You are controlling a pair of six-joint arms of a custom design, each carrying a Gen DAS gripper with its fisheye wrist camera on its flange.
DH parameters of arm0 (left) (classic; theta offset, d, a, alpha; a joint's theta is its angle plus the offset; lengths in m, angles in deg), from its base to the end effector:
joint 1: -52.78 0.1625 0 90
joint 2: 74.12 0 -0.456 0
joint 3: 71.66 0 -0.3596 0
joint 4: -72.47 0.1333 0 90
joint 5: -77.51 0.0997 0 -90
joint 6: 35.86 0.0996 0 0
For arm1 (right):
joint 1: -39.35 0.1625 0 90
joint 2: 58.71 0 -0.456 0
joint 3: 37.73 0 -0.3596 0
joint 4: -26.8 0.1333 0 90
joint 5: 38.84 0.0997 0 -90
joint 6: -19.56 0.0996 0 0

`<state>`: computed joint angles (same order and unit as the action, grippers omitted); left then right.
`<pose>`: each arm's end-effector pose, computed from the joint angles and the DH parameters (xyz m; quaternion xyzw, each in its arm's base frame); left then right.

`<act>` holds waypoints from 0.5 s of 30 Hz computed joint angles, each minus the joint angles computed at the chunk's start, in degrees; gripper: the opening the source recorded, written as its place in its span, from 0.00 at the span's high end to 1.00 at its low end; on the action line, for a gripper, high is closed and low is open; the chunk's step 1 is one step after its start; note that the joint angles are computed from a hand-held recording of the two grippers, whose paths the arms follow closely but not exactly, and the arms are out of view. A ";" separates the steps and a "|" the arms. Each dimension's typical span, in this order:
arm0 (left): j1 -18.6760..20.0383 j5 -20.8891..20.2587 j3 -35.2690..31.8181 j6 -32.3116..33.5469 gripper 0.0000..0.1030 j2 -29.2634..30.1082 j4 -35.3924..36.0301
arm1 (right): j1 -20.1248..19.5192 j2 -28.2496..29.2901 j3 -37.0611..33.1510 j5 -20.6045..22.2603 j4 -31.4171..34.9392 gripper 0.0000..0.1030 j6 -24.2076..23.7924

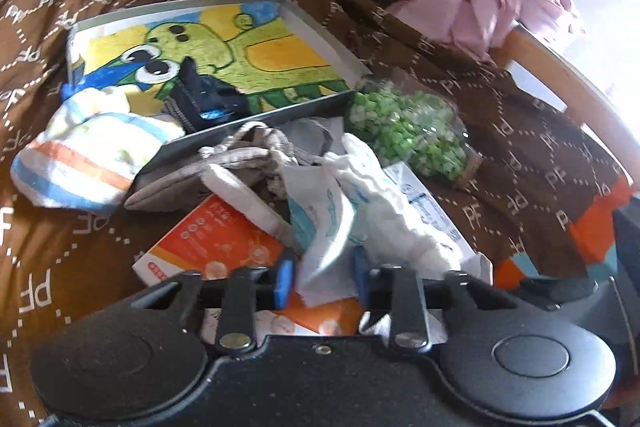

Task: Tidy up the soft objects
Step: 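Grasp the white wipes packet with the left tool while the right tool grasps the grey cloth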

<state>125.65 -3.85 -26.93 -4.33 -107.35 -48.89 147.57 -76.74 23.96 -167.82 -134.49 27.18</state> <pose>-0.1119 -0.8665 0.2820 0.3928 0.9003 -0.1613 0.0952 0.3229 -0.7549 0.0330 0.0052 -0.9189 0.2918 0.2655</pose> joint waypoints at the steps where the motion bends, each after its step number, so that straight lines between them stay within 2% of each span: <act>1: -0.14 0.31 0.58 0.56 0.74 -0.28 -0.41 | 0.18 0.35 -0.42 -0.91 -0.03 0.01 -0.51; 4: -0.26 0.22 2.04 1.97 0.78 -0.99 -1.39 | 0.47 0.78 -0.57 -2.23 -1.56 0.11 -1.75; 8: -0.35 0.12 3.62 2.62 0.80 -1.85 -1.93 | 0.48 0.90 -0.68 -3.39 -1.38 0.17 -2.39; 12: -0.54 0.44 6.57 3.65 0.82 -3.31 -3.44 | 0.38 1.05 -1.40 -4.45 1.69 0.23 -1.28; 15: -0.87 0.73 9.83 5.63 0.85 -4.99 -5.20 | 0.62 1.08 -1.57 -4.83 3.35 0.36 -1.94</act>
<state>124.77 -3.12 -17.10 1.30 -112.34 -54.08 148.19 -75.66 22.39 -172.65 -131.13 25.24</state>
